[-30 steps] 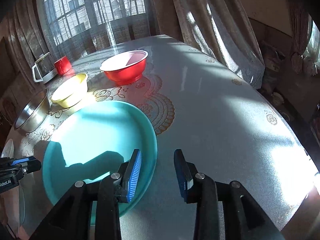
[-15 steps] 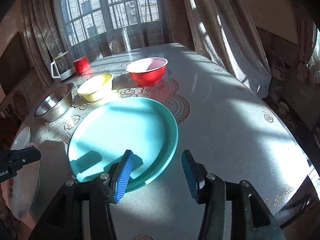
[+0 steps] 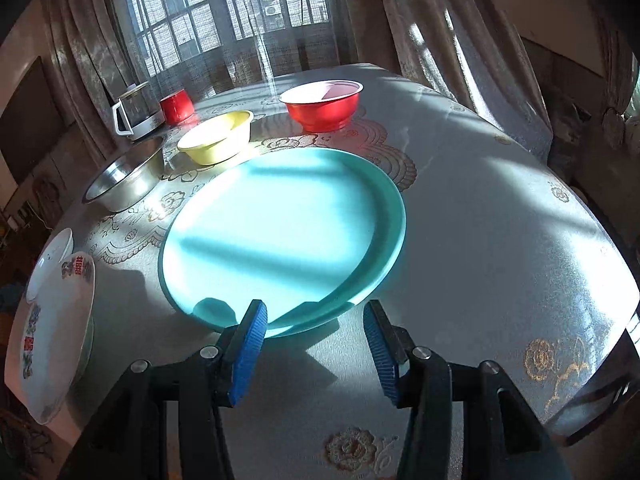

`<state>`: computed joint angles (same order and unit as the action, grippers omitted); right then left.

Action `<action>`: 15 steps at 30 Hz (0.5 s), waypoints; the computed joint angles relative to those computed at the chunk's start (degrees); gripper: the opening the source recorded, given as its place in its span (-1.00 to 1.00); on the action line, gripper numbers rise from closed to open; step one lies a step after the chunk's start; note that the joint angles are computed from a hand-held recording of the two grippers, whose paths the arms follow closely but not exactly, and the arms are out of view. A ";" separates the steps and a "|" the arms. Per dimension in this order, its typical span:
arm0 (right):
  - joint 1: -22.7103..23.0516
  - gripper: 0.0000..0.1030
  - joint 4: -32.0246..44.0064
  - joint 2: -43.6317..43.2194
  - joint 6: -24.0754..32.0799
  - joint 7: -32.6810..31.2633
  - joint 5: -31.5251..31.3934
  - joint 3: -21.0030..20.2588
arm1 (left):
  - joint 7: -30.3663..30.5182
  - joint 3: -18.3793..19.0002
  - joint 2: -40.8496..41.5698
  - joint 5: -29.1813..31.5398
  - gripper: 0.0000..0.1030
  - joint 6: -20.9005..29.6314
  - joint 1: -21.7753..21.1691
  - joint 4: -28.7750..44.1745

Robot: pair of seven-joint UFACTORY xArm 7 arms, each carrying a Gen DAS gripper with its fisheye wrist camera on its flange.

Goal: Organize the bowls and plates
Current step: 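Move the left gripper toward the small white floral dish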

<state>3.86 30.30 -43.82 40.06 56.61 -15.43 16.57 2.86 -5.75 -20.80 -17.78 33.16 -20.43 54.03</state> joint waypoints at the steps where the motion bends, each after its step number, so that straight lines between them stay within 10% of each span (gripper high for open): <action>1: -0.22 -0.01 0.05 0.11 0.07 0.41 -0.30 0.55 | 0.41 0.92 -1.07 -0.76 -0.67 -0.29 0.18 -1.38; 9: 2.02 0.00 2.72 1.72 -7.51 -2.38 -1.17 0.03 | 0.79 5.44 -5.17 -2.35 -0.60 -3.54 4.80 -7.67; 15: 24.49 0.16 12.74 18.48 -22.04 -26.18 20.18 -17.47 | 0.95 8.92 -0.88 -4.74 -0.53 -4.19 6.79 -5.33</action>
<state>28.35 43.04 -25.34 18.02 30.43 4.75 -0.90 3.80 3.17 -21.68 -22.52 28.97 -13.64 48.70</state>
